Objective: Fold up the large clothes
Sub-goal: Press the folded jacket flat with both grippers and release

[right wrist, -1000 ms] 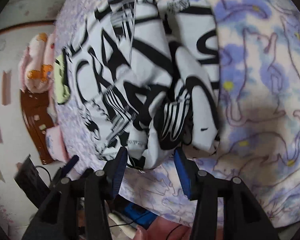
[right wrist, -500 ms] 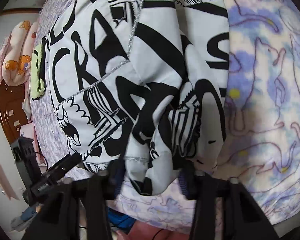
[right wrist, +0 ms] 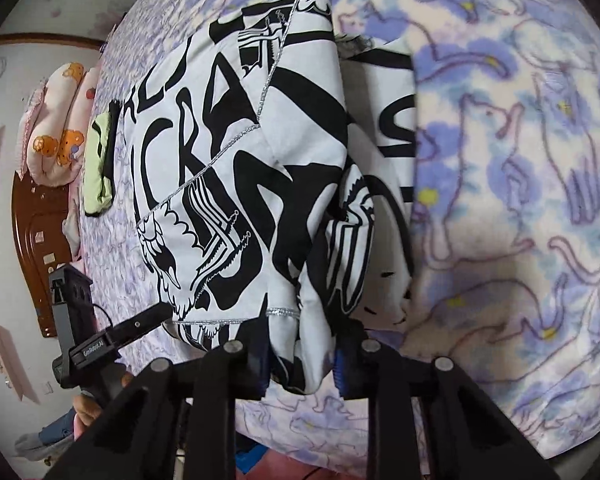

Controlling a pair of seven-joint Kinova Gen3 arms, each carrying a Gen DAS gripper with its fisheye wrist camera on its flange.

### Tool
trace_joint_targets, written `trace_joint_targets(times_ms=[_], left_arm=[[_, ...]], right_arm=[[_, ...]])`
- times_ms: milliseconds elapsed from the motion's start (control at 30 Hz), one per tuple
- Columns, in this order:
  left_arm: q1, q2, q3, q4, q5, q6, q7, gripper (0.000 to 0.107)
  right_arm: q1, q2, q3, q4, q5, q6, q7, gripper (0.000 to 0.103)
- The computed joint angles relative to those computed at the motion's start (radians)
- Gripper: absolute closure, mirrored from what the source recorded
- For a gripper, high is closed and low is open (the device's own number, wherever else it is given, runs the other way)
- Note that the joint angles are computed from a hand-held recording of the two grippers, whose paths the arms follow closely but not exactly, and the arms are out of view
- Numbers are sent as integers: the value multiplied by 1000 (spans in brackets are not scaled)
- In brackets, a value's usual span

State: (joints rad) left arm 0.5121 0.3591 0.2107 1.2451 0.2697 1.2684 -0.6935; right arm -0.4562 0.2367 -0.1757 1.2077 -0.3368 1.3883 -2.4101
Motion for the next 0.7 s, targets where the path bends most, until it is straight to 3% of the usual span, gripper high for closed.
trace_joint_targets(times_ms=[233, 300, 433, 700], left_arm=[[-9, -10, -10, 8, 5, 22, 51, 50], [-19, -12, -8, 16, 11, 31, 47, 54], [5, 32, -8, -48, -34, 89, 45, 56], [86, 110, -22, -177, -127, 147, 69, 55]], right_arm=[[-41, -55, -2, 123, 89, -90, -50, 81], [-52, -72, -6, 176, 113, -141, -69, 81], [-87, -77, -19, 230, 178, -202, -107, 81], [-69, -121, -27, 362, 159, -358, -58, 81]])
